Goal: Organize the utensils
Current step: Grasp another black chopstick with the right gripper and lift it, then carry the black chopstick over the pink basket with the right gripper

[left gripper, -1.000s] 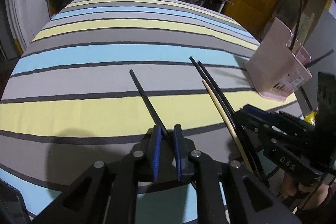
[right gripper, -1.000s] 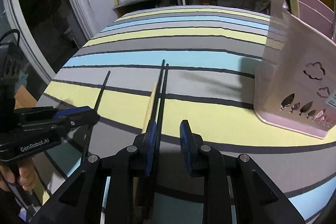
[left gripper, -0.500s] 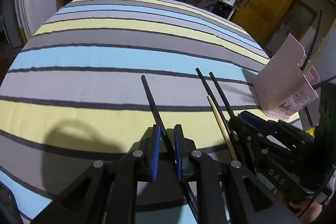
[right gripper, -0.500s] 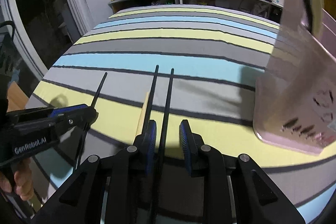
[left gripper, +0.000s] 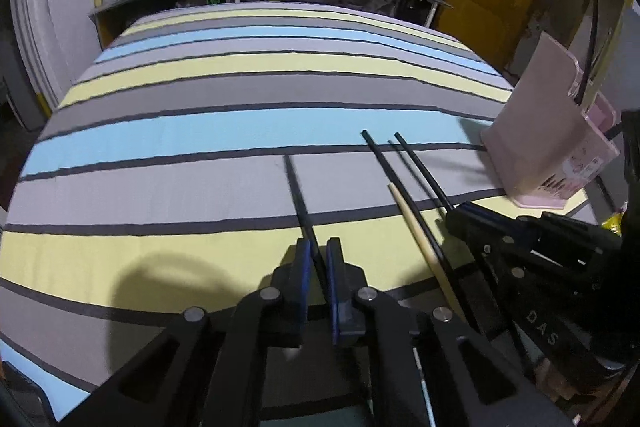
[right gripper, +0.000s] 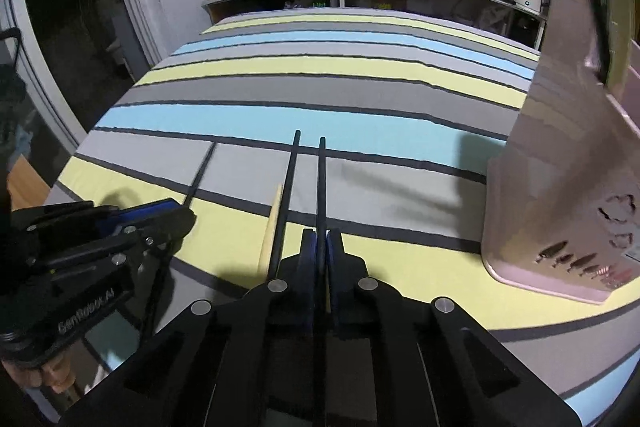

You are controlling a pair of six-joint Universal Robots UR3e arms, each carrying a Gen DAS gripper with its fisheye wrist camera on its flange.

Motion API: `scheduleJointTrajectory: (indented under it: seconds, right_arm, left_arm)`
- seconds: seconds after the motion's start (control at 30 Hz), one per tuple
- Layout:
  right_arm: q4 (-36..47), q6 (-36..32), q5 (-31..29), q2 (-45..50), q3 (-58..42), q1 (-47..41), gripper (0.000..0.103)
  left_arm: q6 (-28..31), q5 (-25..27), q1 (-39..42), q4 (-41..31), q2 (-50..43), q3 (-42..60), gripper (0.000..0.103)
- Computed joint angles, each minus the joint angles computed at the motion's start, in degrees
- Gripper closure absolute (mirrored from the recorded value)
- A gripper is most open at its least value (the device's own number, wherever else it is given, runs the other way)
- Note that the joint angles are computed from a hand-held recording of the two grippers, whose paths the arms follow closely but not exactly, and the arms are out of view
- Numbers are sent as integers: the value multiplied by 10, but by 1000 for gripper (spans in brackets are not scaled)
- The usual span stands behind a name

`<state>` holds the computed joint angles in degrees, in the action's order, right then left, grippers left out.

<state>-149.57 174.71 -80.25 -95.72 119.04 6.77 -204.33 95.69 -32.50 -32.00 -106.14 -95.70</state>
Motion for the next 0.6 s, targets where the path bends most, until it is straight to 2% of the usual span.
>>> scheduleJointTrajectory:
  seconds: [0.27,0.6]
  right_arm:
    - [44,-1,30,-98,11,-23,97]
    - [137,-13,83,-232,-14,-78,97]
  left_arm:
    - [2,-6,-1,-1,60,-8,97]
    - [13,-3,-13,-14,147,-3,97]
